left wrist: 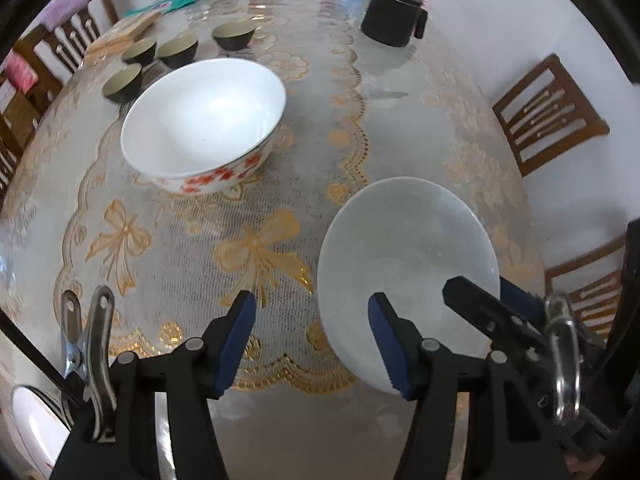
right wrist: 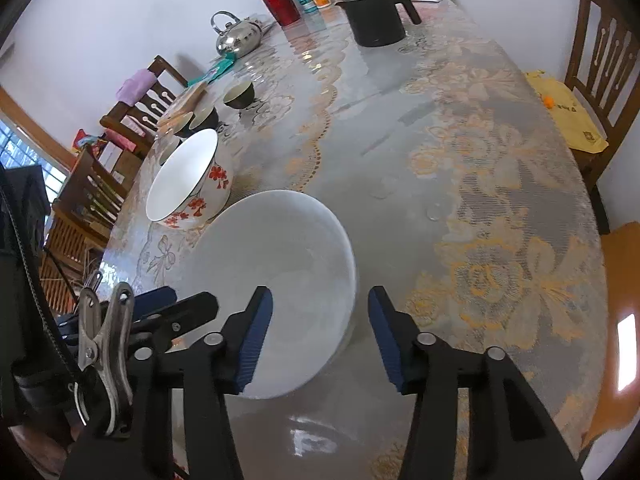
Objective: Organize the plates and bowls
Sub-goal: 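Grasp the rim of another white bowl with the right gripper, then lift the second bowl with the right gripper and carry it to the stack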
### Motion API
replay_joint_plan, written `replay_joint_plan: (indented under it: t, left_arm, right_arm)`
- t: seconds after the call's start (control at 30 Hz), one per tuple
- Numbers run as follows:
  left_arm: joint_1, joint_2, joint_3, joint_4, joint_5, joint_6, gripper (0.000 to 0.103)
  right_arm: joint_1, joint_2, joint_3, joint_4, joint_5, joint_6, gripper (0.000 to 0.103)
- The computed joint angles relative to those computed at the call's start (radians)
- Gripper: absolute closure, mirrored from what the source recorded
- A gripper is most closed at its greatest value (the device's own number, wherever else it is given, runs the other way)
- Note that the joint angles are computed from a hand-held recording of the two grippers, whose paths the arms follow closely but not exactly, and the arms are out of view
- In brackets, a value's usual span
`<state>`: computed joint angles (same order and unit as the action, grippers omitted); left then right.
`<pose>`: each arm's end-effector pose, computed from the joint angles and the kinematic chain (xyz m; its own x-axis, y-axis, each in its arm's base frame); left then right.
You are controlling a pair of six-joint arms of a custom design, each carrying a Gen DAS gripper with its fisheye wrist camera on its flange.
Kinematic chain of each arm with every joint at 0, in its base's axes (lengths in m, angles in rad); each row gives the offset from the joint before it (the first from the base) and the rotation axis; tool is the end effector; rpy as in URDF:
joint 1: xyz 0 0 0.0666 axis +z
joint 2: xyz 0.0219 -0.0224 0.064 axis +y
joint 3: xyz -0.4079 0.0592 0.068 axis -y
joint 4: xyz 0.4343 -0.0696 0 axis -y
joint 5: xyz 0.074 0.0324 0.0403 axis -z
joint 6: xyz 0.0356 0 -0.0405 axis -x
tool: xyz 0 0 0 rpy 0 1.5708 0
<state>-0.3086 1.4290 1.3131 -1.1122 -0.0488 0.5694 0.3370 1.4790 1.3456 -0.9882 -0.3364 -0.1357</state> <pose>0.4764 -0.1505 0.3905 -0.9109 -0.2748 -0.3078 -0.2414 0.9599 -0.1425 0.4957 0.1857 0.3882 -0.9028 -0.1810 -0.3900 -0.3283 0.8760 0.3534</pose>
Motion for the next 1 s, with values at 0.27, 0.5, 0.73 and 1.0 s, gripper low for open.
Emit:
replay_joint_plan:
  t: [0.27, 0.5, 0.73, 1.0]
  left_arm:
    - [-0.015, 0.047, 0.014, -0.023, -0.007, -0.007, 0.064]
    - [-0.035, 0.072, 0.026, -0.054, -0.058, 0.009, 0.079]
    - [-0.038, 0.057, 0.012, -0.066, -0.014, 0.017, 0.082]
    - [-0.058, -0.011, -0.04, -0.092, -0.006, 0.037, 0.082]
  right_arm:
    - [-0.001, 0.028, 0.011, -0.009, -0.009, 0.001, 0.058]
    - [0.011, 0.04, -0.002, 0.002, 0.028, 0.015, 0.076]
    - [0.0, 0.025, -0.02, -0.001, -0.006, -0.007, 0.081]
    - [0.006, -0.031, -0.07, -0.006, -0.035, -0.039, 0.081]
